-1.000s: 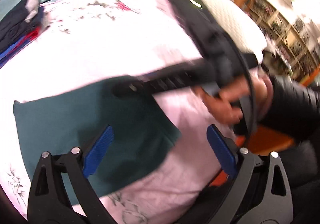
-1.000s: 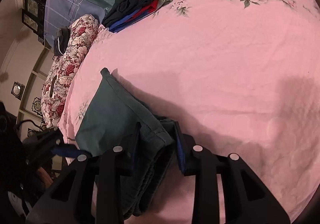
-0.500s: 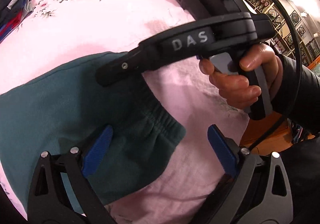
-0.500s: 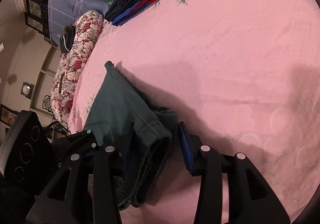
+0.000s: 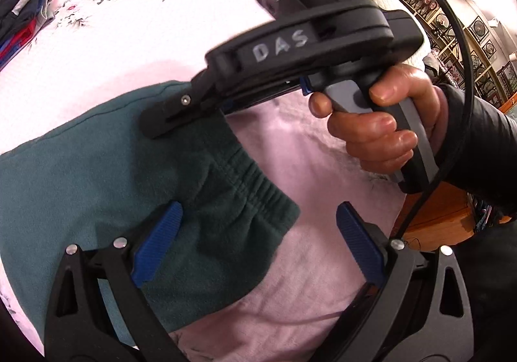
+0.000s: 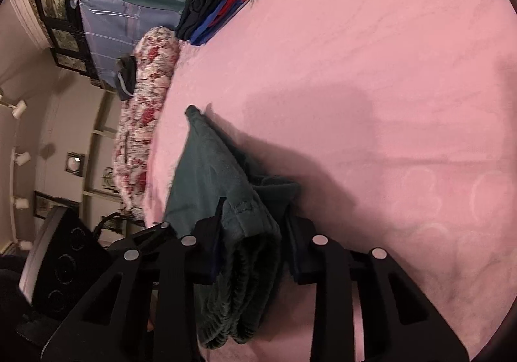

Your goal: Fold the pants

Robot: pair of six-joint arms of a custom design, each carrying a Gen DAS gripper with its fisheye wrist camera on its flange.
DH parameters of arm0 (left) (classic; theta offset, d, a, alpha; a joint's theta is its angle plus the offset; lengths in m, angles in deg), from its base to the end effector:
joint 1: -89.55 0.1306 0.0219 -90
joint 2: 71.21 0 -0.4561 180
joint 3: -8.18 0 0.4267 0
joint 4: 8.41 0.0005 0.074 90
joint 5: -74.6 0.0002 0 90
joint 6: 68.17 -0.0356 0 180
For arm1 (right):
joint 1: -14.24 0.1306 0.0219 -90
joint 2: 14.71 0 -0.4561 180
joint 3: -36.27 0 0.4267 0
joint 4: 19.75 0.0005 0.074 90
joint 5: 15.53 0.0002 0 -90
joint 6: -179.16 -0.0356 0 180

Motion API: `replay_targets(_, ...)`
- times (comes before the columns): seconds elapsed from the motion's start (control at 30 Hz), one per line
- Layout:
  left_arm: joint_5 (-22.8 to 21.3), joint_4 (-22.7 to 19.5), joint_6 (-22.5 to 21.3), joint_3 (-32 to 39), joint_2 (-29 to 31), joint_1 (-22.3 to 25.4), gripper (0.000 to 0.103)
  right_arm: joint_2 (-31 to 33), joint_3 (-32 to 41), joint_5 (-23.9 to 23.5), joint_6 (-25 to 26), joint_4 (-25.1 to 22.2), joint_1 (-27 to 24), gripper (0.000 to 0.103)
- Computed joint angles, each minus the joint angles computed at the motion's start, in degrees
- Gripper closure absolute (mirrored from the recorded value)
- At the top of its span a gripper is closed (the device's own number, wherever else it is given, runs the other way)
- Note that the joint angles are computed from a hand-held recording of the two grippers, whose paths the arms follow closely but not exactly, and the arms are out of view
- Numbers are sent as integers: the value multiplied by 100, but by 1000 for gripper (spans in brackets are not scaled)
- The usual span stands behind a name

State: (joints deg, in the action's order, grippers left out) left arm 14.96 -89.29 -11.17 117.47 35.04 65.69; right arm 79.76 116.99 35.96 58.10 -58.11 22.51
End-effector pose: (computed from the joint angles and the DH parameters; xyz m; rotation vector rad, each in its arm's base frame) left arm 0.5389 -0.2586 0.4887 1.4042 2.4239 -0.7335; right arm 0.5256 0.0983 0.4034 0.2015 2.5282 1.1192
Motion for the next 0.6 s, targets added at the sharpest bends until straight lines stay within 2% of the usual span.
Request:
replay_targets(0.13,-5,36,-33,-115,-95,22,6,-97,8,701,217,-92,173,70)
replay_targets(0.3,-17,32,-32,-139,-121,19,6,-59,-168,404,-299,434,80,66)
replay_targets(0.33,-18,3,-20,-87,-94,8,6,-74,-218,393,-414,518,63,72)
replay_targets(0.4,-205,19,45,-39,-116,14,6,-103,-236,432,-478,534,60,74)
replay_targets(0.47,-304,213,256,30,-203,134,7,-125,-213,596,-451,481,114,75)
replay_targets(0.53,-240,313,571,167,-268,416,6,-138,-191,739,-430,436,163,75)
replay_targets(0.6,-394,449,964,245,-304,750,6,-170,-244,813,-507,514,177,74)
